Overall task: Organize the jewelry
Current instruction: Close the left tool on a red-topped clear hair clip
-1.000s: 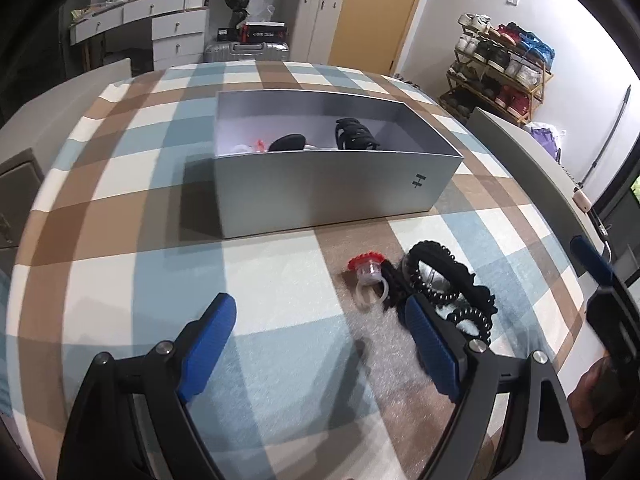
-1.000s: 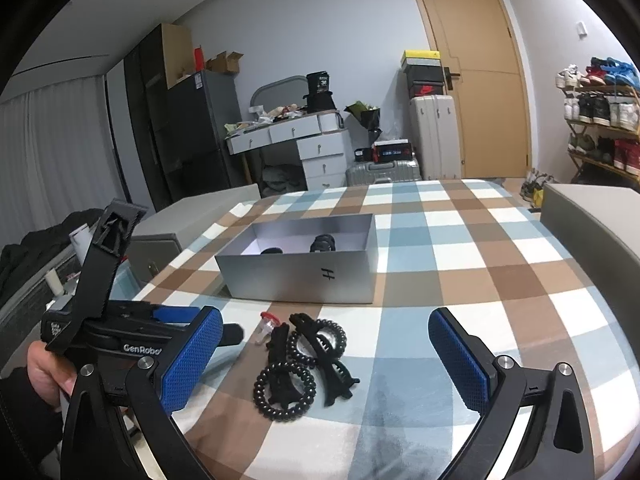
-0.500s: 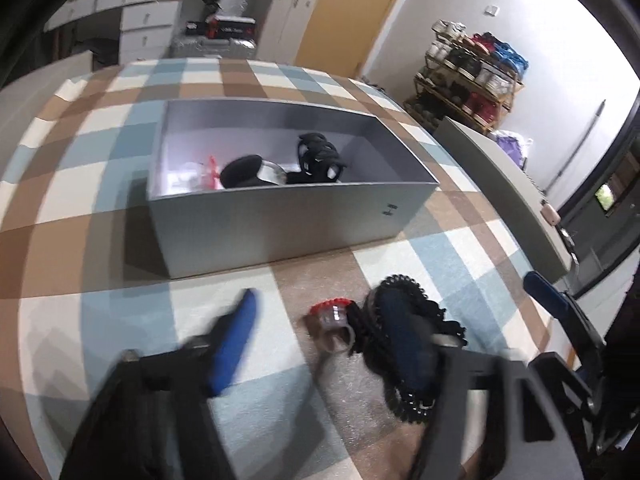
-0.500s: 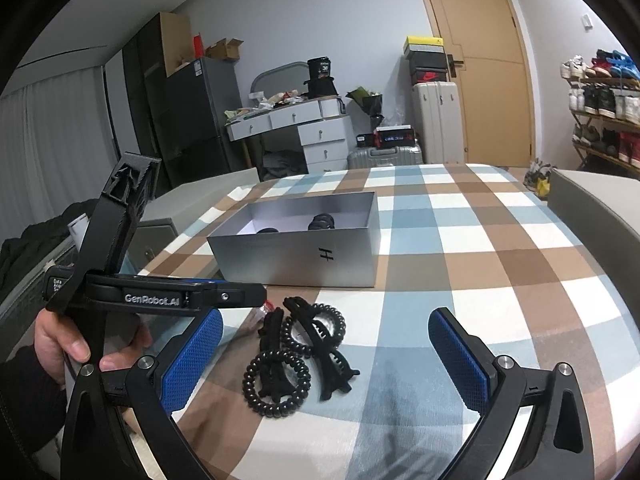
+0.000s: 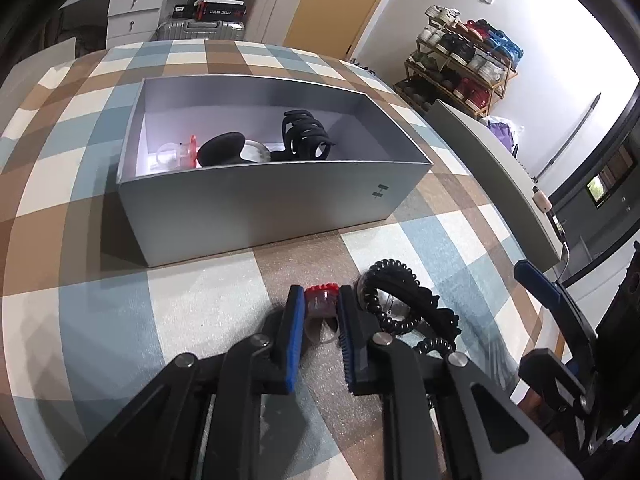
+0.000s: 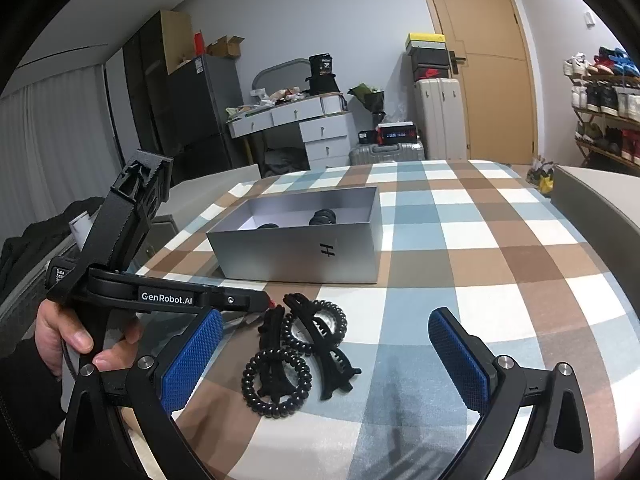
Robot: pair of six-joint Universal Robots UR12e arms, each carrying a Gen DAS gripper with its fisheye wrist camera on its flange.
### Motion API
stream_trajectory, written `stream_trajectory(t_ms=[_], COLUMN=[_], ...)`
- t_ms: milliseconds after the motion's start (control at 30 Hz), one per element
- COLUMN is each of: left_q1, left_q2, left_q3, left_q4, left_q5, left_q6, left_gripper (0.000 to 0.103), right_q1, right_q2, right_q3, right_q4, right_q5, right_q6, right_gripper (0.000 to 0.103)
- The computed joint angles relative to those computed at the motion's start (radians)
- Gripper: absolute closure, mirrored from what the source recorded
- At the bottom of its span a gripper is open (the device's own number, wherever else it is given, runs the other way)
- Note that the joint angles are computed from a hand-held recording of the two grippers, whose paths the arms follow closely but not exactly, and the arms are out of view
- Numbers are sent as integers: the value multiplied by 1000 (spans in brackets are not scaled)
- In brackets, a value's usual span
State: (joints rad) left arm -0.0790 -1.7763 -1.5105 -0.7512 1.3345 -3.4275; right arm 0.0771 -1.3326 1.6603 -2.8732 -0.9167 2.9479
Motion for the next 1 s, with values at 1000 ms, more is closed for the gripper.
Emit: stream_trajectory(t_ms=[1000], left_q1=[-21], left_q2=[74], left_q3=[-81], left_q4=[116], left_q5=[198], left_q6=[-20], left_gripper=[92], right_q1=[73], right_q2=[-24], right_q3=[21], right_q4=[161], right_q5=[-115], right_q6=[-270], right_gripper=[13])
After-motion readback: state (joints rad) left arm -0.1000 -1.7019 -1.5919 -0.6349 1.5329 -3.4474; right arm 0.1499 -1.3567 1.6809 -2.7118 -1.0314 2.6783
